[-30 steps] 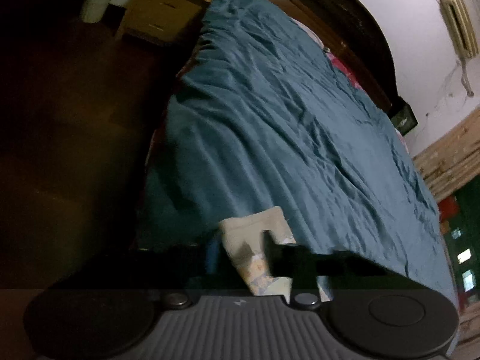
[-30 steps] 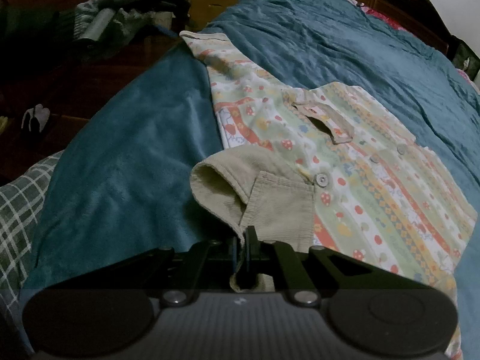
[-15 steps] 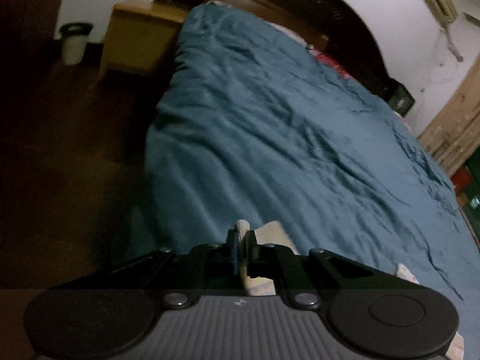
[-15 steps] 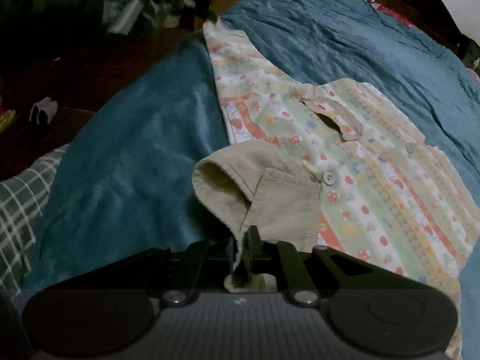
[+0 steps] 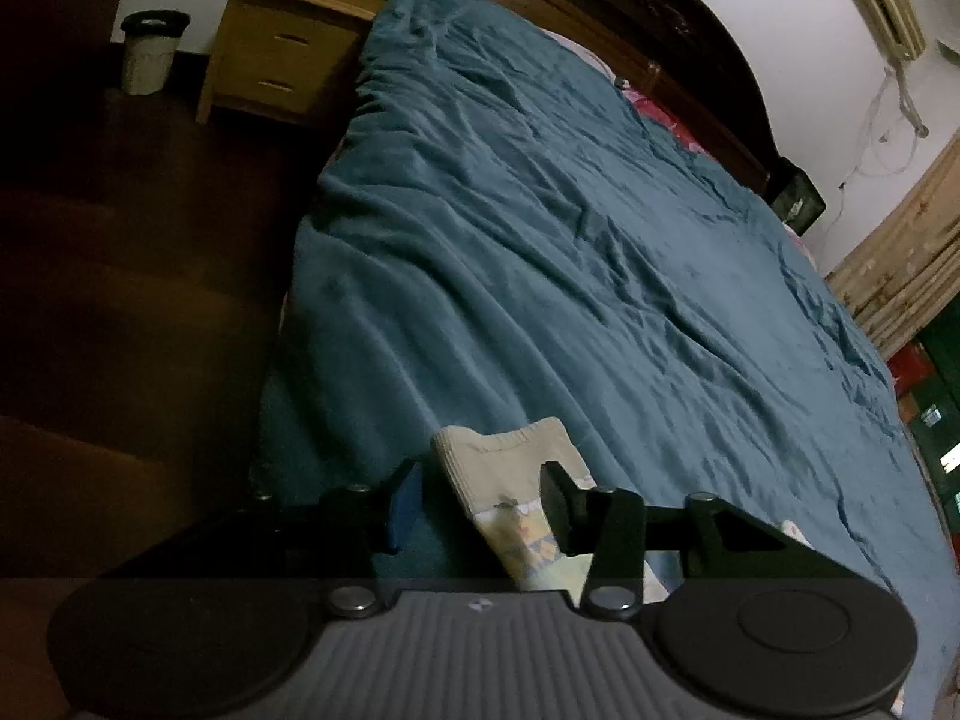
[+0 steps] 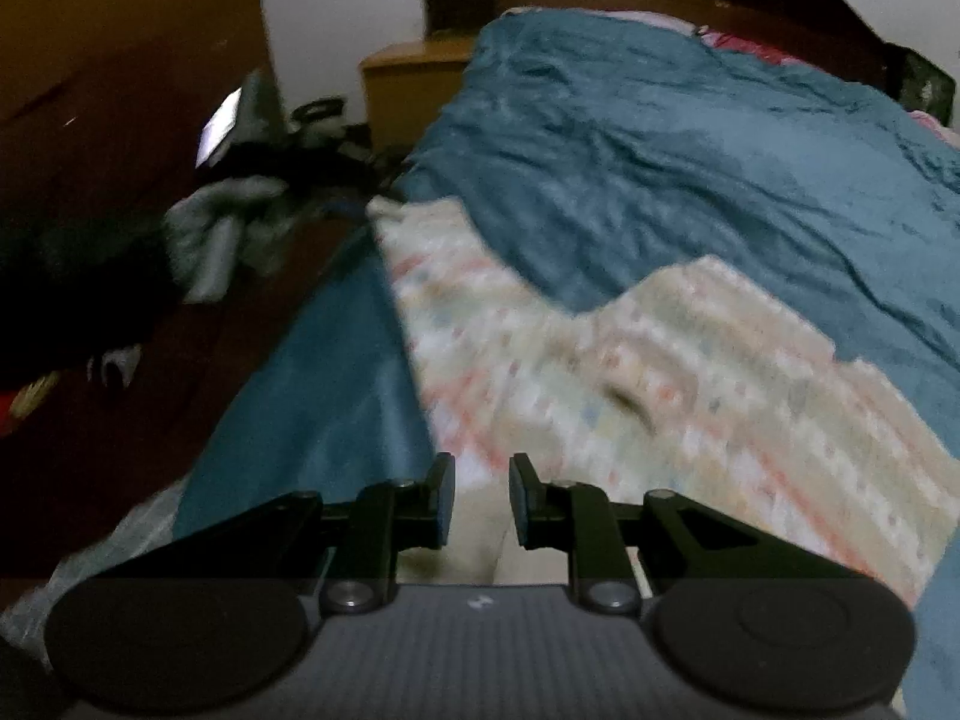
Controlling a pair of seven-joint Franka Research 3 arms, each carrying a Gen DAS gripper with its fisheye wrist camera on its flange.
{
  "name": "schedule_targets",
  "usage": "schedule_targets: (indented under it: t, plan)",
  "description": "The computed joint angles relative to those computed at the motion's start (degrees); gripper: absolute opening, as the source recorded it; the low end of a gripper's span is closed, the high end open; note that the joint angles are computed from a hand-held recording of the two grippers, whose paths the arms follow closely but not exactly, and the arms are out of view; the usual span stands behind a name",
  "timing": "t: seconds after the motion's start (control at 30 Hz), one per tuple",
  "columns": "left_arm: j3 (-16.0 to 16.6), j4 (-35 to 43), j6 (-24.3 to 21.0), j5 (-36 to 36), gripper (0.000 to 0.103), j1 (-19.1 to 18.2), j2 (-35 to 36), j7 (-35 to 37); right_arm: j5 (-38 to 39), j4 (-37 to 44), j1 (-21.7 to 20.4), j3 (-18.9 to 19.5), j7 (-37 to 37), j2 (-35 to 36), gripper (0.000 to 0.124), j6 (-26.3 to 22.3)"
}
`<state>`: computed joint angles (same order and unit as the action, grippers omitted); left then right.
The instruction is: Fold clothes
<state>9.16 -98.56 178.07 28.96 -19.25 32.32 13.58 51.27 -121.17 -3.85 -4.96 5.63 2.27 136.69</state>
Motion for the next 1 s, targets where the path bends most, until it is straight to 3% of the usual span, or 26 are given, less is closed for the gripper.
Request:
schedule_targets:
  t: [0.07,0.17,0.4,0.6,0.8,0.9,1.0]
  plan:
    - [-0.2,0.0,0.6,-0.1,0.025,0.3,0.1,0.3,1.0,2.5,0.9,1.0,1.3,3.3,0.019,2.4]
    - [0.6,0.0,1.6,-0.4,0.012,-0.3,0.3,0.1,0.6,5.5,2.1,2.8,3.8,7.7,0.019,6.1]
    - [6.6,-1.3,6.9,-2.1,0.005,-5.3,-0.3,-1.3,-2.3,9.3,3.3,6.1,8.9,15.0,0.018,12.9]
    - [9.3,-3.6,13.8,-6.5,0.004,-8.3,-2.0,1.3,-1.6,8.4,2.1,8.4,8.7,15.4,0.019,15.2]
    - [2.3,-2.6,18.7,-8.0,0.004,-4.3,-3.2,5.2,-1.0,8.0,1.4,8.2,8.7,14.7,0.018,14.2]
    - [-3.8,-1.0,19.6,-6.0,0.004,-0.5,-3.3,7.4,1.0,6.8,0.2,7.6,7.3,12.6,0.019,13.6]
    - [-12.1,0.8,19.6,-2.9,0.004,4.6,-2.8,8.8,2.1,5.1,-0.9,5.9,6.5,10.1,0.019,13.3]
